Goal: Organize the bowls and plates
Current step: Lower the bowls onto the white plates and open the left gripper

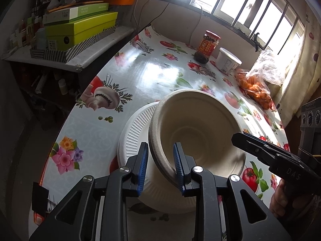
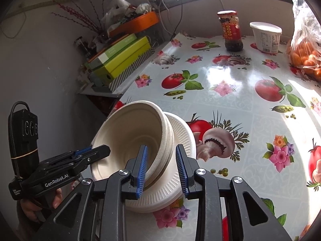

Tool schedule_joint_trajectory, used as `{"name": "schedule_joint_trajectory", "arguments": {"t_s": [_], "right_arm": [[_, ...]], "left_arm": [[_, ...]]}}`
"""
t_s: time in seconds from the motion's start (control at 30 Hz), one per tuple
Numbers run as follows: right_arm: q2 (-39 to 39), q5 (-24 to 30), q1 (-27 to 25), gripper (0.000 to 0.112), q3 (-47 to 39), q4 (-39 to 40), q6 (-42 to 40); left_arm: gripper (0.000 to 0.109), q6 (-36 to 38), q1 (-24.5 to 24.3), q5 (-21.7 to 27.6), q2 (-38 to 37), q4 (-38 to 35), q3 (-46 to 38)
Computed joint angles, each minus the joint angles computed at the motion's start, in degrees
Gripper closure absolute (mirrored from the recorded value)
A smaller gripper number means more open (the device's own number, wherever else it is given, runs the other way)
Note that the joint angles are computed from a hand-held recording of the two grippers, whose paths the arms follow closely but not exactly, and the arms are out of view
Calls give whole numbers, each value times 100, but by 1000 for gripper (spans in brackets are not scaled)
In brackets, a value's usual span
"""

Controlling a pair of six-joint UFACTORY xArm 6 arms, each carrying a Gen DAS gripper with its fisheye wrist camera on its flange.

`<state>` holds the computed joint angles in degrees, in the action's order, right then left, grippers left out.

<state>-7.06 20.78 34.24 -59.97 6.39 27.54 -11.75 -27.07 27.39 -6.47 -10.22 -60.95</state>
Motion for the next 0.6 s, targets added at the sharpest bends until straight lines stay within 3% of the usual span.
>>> {"name": "schedule_joint_trajectory", "arguments": {"t_s": [0.1,0.43,0.6], "right_arm": [[-27,-33,-4,75,37,-127,108],[-159,-157,33,62,198,-495,360],[-334,-214,63,58,340,-1268,844]], "left_arm": [[67,-89,-5,-6,-18,62,22],[64,-461,-36,-78,-186,415,200],[64,-964,-96,-108,-380,935,350]]}}
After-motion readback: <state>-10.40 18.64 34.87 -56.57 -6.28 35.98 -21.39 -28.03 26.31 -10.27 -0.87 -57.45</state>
